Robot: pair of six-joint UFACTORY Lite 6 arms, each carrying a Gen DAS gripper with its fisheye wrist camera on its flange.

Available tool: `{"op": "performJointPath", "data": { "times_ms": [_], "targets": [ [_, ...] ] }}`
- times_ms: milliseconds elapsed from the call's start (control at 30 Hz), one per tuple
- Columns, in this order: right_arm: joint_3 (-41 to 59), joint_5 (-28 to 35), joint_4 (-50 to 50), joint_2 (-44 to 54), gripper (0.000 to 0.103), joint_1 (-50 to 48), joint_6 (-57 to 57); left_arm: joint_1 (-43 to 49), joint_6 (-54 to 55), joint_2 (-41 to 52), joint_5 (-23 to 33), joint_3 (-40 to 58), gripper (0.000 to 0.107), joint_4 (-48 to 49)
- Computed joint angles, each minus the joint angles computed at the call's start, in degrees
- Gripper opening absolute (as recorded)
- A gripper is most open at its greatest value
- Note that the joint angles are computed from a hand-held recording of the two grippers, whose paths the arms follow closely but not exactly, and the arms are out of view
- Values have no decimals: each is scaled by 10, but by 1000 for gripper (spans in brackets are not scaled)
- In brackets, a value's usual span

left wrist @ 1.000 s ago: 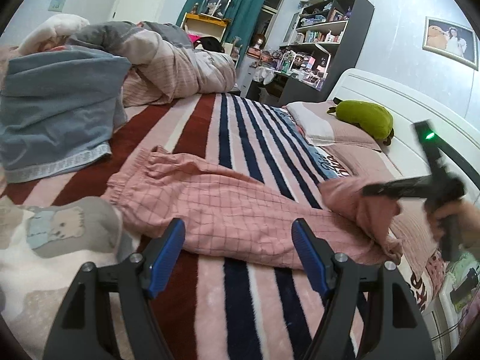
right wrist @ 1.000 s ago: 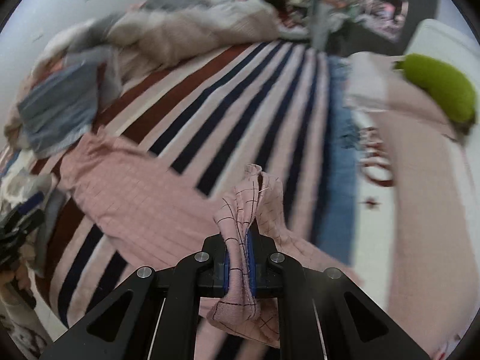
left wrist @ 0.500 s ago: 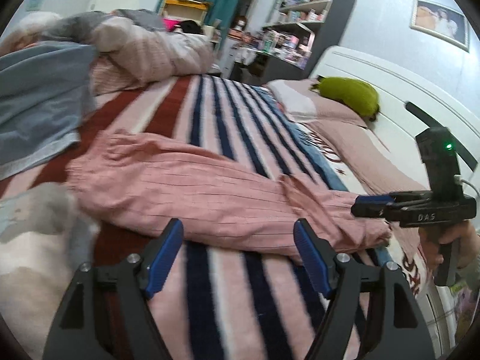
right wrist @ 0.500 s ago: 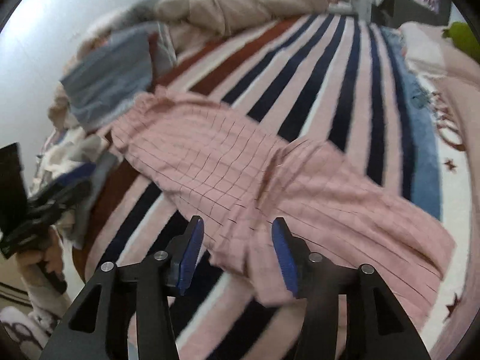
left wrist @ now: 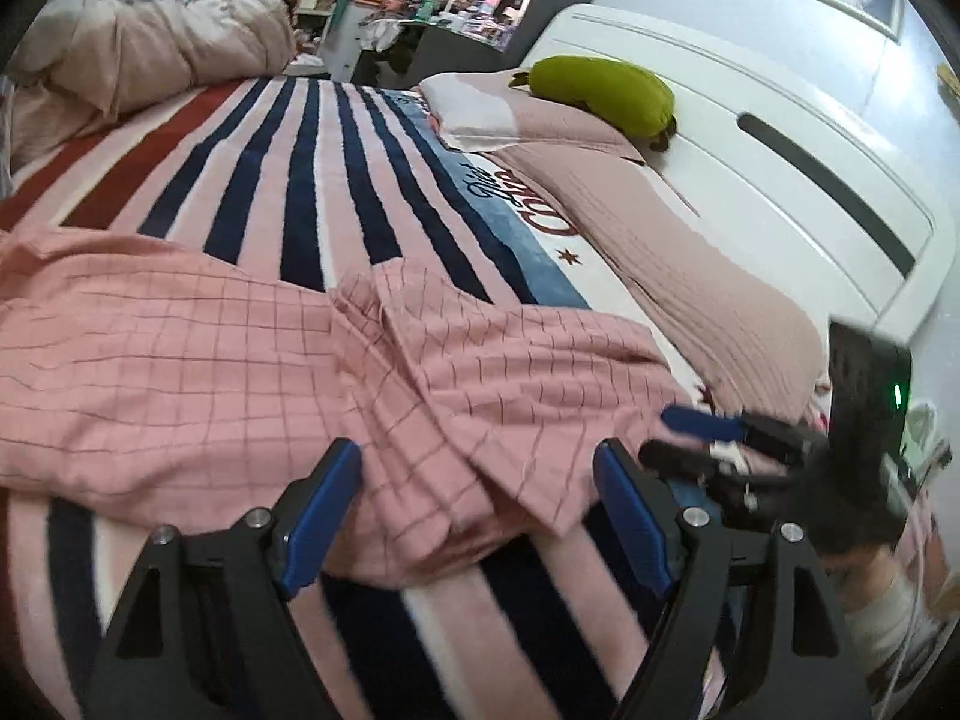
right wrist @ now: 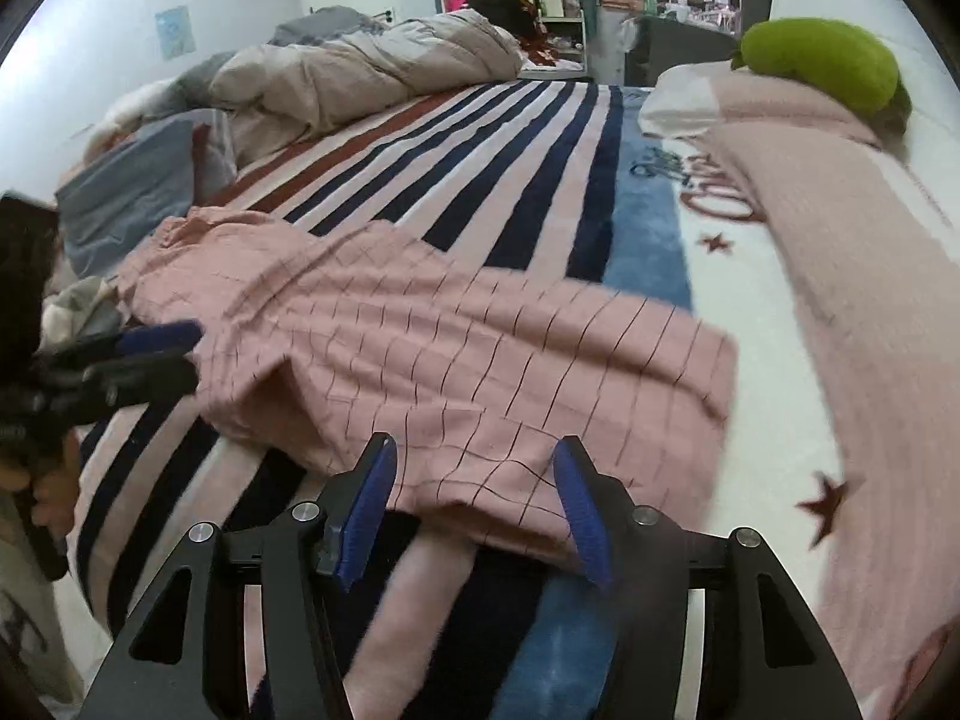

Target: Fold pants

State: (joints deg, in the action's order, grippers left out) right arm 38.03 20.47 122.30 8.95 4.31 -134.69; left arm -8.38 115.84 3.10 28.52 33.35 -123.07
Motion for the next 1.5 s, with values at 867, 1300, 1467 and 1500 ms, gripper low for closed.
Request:
{"op": "performJointPath", "data": {
  "times_ms": [867, 1300, 1467, 1500],
  "targets": [
    [-43, 140, -45, 27, 34, -70, 18, 163, 44, -91, -37, -81, 68, -39],
    [-41, 124, 4, 4, 39, -25, 23, 350, 36, 90, 29, -4, 80, -71],
    [-46, 110, 24, -14, 39, -8, 16, 348, 21, 168, 9, 96, 80, -119],
    [-49, 109, 26, -19, 39, -8, 15, 344, 30, 175, 1, 108, 79, -139]
  ]
}}
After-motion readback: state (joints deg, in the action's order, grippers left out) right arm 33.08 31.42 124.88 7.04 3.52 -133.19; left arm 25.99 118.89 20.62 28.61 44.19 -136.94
